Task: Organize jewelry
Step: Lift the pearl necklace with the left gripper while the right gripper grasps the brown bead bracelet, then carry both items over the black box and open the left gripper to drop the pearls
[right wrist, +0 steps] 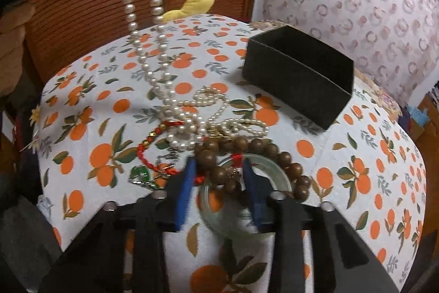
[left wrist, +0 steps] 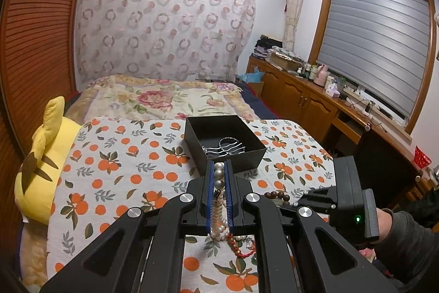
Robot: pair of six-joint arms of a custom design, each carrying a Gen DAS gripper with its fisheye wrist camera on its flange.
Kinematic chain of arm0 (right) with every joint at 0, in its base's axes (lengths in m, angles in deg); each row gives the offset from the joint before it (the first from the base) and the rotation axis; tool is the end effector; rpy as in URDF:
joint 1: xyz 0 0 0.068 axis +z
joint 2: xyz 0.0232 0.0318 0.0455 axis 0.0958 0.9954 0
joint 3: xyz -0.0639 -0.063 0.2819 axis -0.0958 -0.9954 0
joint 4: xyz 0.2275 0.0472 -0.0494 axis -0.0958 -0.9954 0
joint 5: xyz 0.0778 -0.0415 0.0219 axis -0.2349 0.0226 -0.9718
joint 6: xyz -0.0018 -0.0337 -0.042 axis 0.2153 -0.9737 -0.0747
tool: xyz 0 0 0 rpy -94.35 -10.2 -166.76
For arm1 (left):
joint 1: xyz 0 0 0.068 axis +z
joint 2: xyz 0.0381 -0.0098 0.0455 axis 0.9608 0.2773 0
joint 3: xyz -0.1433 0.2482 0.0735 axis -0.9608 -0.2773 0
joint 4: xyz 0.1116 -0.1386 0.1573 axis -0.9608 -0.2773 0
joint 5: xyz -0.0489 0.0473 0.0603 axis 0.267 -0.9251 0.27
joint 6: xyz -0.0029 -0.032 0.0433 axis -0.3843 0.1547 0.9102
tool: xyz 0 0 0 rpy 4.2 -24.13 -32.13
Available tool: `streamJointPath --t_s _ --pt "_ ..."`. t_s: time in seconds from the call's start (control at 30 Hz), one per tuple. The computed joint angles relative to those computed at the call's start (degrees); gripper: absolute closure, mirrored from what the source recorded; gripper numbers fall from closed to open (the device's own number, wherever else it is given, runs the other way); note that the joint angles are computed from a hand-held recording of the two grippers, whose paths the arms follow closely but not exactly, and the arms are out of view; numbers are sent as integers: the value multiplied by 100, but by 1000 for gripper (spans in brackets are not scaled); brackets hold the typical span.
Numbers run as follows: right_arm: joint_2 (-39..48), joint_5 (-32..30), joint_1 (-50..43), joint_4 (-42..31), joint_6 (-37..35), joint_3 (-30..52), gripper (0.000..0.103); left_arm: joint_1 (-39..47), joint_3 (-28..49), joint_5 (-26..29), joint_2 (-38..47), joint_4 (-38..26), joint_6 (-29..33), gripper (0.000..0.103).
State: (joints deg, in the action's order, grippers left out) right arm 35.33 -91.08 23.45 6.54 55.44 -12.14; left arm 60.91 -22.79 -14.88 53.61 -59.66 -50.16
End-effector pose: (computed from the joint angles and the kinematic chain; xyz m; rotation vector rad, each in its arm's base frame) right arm 0.2931 0.1075 0.0923 -1.1630 2.1844 0.3269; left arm 0.1943 -0.0476 0.2032 0.0967 2.1137 -0.3181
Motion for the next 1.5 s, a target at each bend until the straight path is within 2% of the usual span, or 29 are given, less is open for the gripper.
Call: streamJointPath --t_s 0.1,0.13,0.53,1.1,1.33,1.5 --pt "-35 -135 -72 19 -20 -41 84 -20 76 -23 -9 -36 -9 97" --pt "-47 -203 -117 -15 7 -23 86 -20 117 -30 -24 -70 -6 97" --pt "-655 -777 -653 -219 383 158 86 -292 735 -352 211 -227 33 97" --pt "-976 -924 -918 -561 626 909 86 -519 1881 -564 422 -709 193 97" --pt "-867 -861 -916 -736 786 1473 86 -545 2593 -711 995 -792 312 97" --pt "-730 -852 -931 -887 920 1970 86 -409 3016 -583 1400 -798 216 97"
